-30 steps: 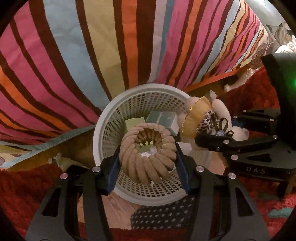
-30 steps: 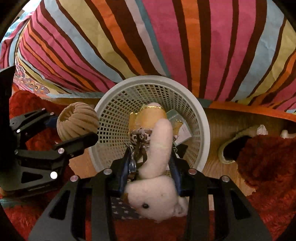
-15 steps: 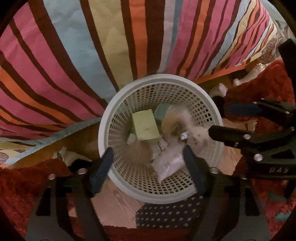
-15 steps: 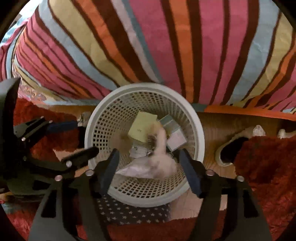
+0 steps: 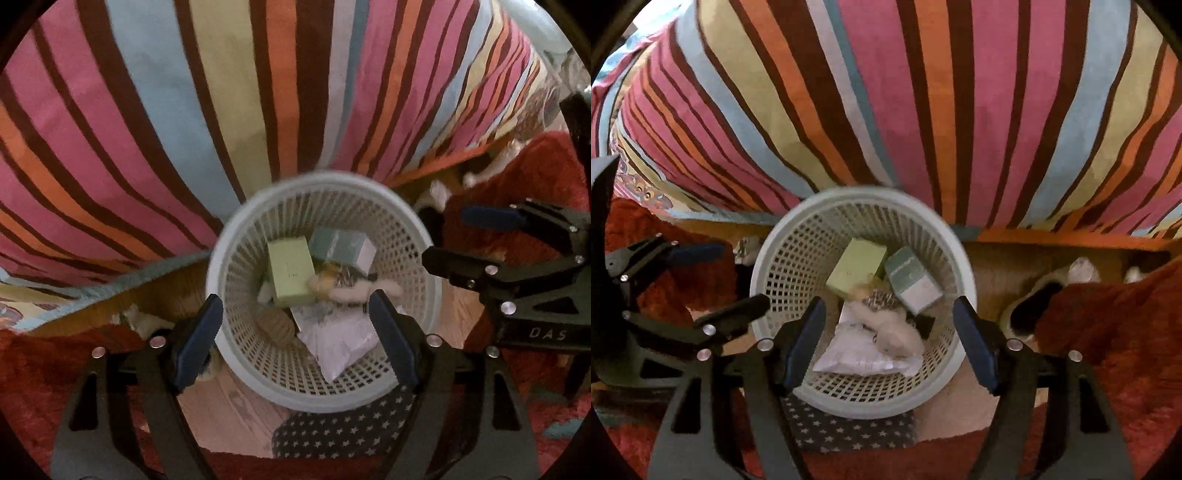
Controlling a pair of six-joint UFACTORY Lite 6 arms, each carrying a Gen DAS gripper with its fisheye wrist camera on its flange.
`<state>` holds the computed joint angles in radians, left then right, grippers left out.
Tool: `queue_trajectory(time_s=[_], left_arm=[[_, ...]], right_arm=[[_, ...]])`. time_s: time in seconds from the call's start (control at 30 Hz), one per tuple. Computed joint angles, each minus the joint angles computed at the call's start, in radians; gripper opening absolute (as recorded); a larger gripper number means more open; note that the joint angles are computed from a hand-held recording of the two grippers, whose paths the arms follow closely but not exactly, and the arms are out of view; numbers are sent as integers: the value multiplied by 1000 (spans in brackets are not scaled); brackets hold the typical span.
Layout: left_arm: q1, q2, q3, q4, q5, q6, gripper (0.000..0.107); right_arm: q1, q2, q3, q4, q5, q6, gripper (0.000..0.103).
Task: Collect trash
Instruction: 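Carry both items to the wastebasket and open both tools to drop them, then move both open tools back toward the crumpled paper and green box on the bed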
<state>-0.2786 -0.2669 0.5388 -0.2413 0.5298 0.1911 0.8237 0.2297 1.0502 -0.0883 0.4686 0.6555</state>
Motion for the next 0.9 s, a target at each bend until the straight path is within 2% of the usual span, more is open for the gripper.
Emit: queue_trajectory(time_s=[0.07,0.27,0.37,0.5,0.57,0.63,0.73,0.8,0.87,0.9], left_arm=[[14,-40,-2,7,0,-4,79],[51,-134,16,-44,44,73,79],[98,-227,59,-67,114,127,79],[320,-252,236,-256,243,366,79],[389,-204,343,-281,264,407,79],[444,-115,481,-300,274,448,79],[473,61,698,-282,262,458,79],[479,230,897,-263,281,450,79],[477,397,1107,-222,321,412,79],[475,491,1211,-221,309,399,79]], right_arm=[[18,-25,-7,-91,0,84,76],[33,-33,22,-161,10,139,76],[78,-118,2,-373,32,341,76],[127,-212,3,-638,78,548,76],[119,-239,35,-706,89,562,76],[79,-243,106,-747,77,535,85],[-16,-180,268,-726,27,418,88],[-87,-85,426,-629,4,272,92],[-167,61,635,-496,-17,94,92],[-190,129,739,-413,12,7,92]])
